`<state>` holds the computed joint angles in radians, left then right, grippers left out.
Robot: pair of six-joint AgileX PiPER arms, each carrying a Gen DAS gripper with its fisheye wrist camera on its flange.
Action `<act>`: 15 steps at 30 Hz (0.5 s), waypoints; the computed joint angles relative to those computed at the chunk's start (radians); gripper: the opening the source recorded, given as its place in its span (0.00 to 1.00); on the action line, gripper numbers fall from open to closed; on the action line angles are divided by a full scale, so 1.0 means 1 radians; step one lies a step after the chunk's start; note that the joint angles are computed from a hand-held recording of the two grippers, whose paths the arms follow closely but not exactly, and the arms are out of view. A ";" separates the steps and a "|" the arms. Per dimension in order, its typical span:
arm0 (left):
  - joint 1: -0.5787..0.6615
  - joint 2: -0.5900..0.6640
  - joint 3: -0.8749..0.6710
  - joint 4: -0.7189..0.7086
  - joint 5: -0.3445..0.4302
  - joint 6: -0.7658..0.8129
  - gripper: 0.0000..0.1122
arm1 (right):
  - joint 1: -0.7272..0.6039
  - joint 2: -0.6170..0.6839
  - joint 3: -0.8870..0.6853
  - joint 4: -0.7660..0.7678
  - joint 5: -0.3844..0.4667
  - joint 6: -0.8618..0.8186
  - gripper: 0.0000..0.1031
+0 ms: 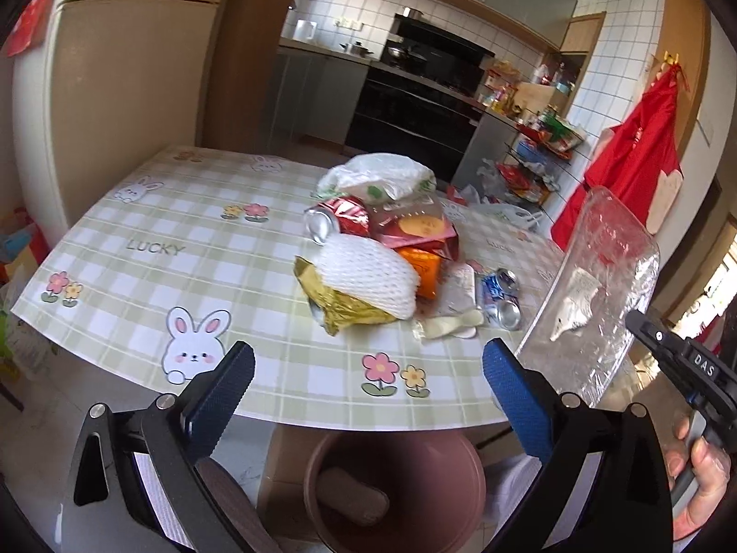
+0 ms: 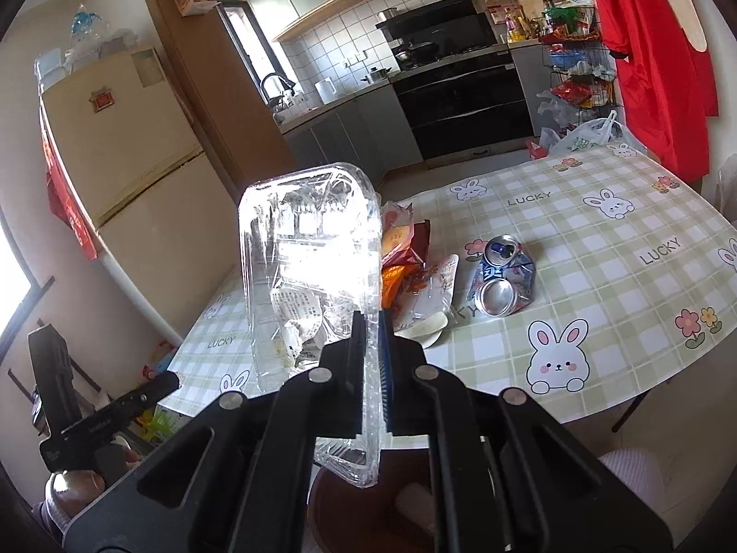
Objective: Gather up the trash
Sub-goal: 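Drop the clear tray into the pink bin with the right tool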
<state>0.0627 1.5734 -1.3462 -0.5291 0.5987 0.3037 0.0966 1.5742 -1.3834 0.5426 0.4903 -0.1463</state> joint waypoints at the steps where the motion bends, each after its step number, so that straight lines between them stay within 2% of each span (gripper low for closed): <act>1: 0.011 -0.009 0.006 0.008 -0.011 -0.017 0.86 | 0.007 -0.002 0.000 -0.008 0.006 0.002 0.10; 7: 0.060 -0.062 0.048 0.031 -0.070 -0.094 0.86 | 0.065 -0.017 0.021 -0.082 0.036 0.031 0.10; 15: 0.069 -0.080 0.062 0.046 -0.083 -0.112 0.87 | 0.107 -0.008 0.024 -0.119 0.074 0.041 0.11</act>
